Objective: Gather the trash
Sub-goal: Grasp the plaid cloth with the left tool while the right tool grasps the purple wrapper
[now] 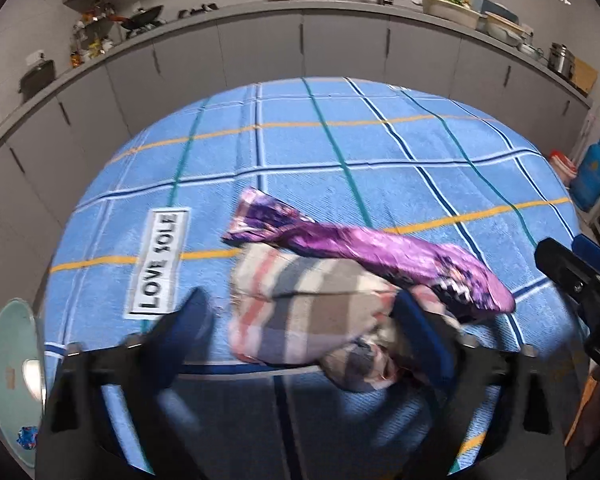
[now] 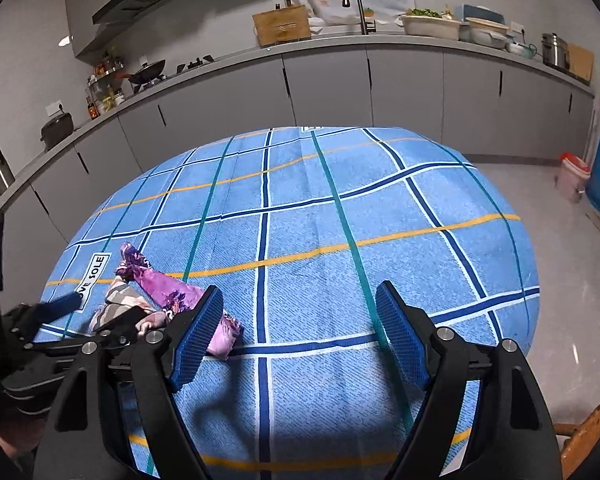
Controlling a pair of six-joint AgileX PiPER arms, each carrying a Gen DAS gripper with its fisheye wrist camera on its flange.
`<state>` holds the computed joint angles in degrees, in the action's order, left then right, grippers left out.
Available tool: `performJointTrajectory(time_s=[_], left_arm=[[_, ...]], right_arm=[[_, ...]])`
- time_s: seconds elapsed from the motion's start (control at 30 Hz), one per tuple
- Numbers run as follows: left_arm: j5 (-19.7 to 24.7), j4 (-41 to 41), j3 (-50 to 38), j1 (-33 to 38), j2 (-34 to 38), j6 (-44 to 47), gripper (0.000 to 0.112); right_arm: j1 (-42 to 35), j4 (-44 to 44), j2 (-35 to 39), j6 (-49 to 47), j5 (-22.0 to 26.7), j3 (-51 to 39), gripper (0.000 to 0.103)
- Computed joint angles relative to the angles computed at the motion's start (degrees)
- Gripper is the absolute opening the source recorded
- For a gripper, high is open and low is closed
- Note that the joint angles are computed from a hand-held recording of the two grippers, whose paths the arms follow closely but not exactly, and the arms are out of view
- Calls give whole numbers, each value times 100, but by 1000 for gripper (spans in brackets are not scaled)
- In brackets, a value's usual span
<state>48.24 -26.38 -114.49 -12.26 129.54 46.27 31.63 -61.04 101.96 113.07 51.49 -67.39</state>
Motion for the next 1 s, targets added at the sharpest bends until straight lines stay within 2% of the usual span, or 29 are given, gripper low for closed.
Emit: performJointTrajectory(time_s=[0.07,0.1,0.13,0.17,0.23,0.4,0.5,0.57,0.67,0.73,0.8,0.87,0.9,0.97,1.0], left_arm=[[321,-90,-189,9,119,143,38],[506,-163,-289,34,172,227,30],[517,-169,-267,38,161,283,16],[530,-169,-266,44,161,324,8],[697,-219,-355,132,177,394,7],[780,-356,-487,504,69,615,6],[810,-250,-825,665,195,475,6],[638,-174,-897,742,215,432,6],[806,-95,-1402,825,481,212,6],[948,-26,-1765,840,692,65,6],[1056,-1,-2048,877,875,-33,6],[1164,-4,-2203,869,965,-101,6],[1153,-1,-2197,848,965,-122,6],[1170,-64,-2218,847,974,-130,6],[1214,-103,-2267,864,993,-142,6]], right_arm=[[-23,2,-8,-1,-13,18,82],[-40,13,-5,-27,-35,7,82],[-62,37,3,-72,-68,-11,82],[-70,67,30,-120,-76,-57,82],[-85,104,104,-219,-110,-166,82],[-159,206,310,-611,-249,-541,82],[-260,457,587,-1225,-387,-1015,82],[-337,714,802,-1705,-470,-1360,82],[-467,1196,1128,-2488,-566,-1875,81],[-504,1519,1385,-3033,-459,-2270,81],[-563,1876,1585,-3491,-373,-2580,74],[-627,2228,1699,-3904,-324,-2749,50],[-646,2388,1789,-4108,-210,-2875,45],[-649,2416,1769,-4136,-288,-2810,28],[-621,2389,1731,-4123,-321,-2756,25]])
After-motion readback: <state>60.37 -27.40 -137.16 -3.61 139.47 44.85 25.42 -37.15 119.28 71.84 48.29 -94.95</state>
